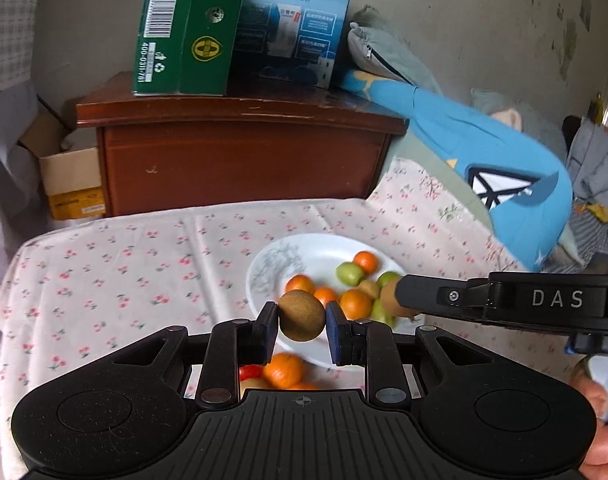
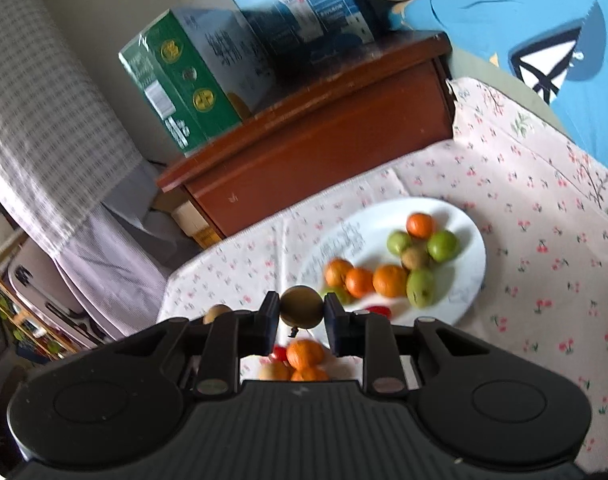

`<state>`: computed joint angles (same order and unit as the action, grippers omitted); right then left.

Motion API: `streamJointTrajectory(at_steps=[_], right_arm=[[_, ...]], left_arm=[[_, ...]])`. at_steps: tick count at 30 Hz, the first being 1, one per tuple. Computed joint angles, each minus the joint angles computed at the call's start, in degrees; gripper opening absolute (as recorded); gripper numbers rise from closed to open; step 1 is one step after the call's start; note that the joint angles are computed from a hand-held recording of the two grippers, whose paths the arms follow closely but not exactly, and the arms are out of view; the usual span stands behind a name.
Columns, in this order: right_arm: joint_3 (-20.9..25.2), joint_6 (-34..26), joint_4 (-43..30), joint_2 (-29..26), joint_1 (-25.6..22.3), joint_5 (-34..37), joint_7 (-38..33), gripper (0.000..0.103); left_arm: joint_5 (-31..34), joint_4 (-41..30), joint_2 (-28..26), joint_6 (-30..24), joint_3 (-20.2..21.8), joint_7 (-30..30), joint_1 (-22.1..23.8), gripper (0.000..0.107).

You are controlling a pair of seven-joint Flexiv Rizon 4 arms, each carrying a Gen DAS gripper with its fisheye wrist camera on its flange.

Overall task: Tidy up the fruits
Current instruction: 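Carry both kiwis over the plate and lower them onto it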

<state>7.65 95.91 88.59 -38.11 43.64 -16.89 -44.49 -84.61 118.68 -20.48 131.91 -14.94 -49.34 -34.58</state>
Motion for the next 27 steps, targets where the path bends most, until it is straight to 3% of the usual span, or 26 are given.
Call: streamJointTrajectory(at_steps=[5,8,27], right_arm=[[0.72,-2.29,-3.14,-1.55,-1.37,-0.75,-1.0,0.024],[2.46,-3.92,-5.95,-3.24,-2.95,-0.25,-1.16,0.024],[8.08,-15.8,-21.21,-12.62,-6.0,5.65,-5.21,0.024]], left_arm=[[-0.09,-1.4,0.02,-4.88,0.15,1.02,1.88,0.023],[-1.73,-3.55,-1.4,-5.19,-0.19,5.25,2.49,0.023],[-7.36,-11.1,-7.41,-9.48,-5.61,12.43,8.5,0.023]])
